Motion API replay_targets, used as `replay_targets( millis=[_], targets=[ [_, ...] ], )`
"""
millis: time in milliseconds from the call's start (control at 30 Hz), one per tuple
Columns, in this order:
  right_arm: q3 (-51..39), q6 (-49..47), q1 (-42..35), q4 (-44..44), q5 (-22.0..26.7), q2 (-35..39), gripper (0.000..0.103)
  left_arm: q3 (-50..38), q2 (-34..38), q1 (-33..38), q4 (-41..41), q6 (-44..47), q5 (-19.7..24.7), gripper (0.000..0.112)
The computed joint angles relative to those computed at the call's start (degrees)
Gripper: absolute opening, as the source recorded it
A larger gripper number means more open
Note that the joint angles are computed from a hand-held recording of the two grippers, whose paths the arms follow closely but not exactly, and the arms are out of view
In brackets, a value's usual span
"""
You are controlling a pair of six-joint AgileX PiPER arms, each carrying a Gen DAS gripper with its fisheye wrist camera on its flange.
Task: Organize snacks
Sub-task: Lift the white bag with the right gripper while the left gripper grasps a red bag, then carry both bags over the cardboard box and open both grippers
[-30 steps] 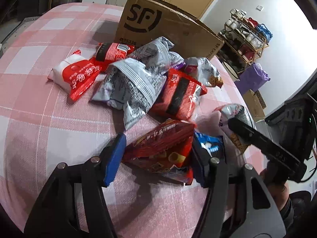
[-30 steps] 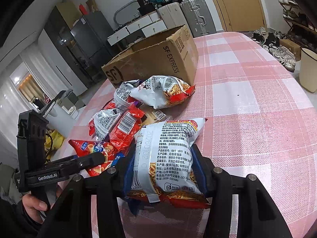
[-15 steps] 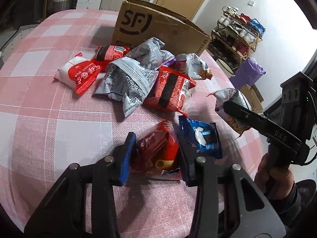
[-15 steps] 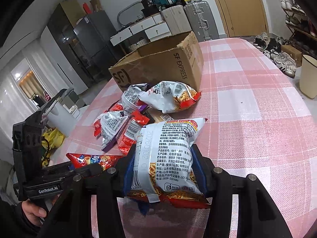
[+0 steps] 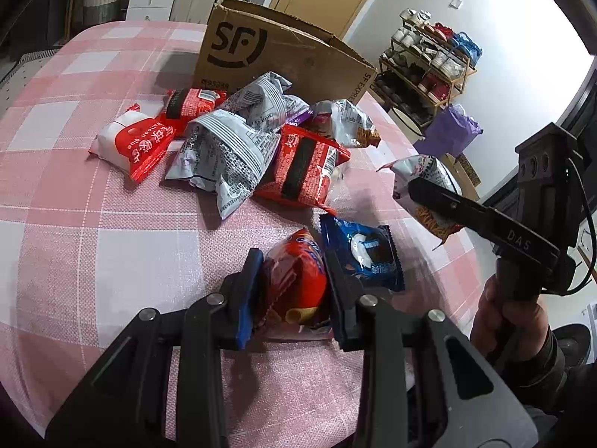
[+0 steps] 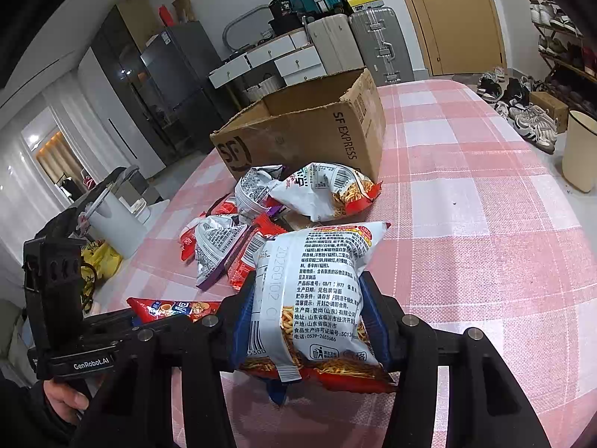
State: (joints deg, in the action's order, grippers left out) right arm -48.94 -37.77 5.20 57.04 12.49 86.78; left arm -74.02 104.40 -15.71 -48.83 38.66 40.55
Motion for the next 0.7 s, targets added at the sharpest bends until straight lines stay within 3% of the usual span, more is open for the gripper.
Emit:
replay_targets(
  millis=[167,533,700],
  targets=[
    [0.1,-4.3,-1.1,5.5,1.6,-0.3,0.052,-0.8,0.3,0.0,0.3,-0.9,0.7,0.029],
    [-1.2,3.2,1.2,-2.9,0.4,-0.9,0.052,-0.6,-3.1,2.5,-2.5,0.1,1.1,0.029],
    [-2.5,4.4,1.8,-4.7,0.8,-1.6,0.052,-6.0,-3.9,4.0,-2.1,-1.3,1.9,0.029]
  ],
)
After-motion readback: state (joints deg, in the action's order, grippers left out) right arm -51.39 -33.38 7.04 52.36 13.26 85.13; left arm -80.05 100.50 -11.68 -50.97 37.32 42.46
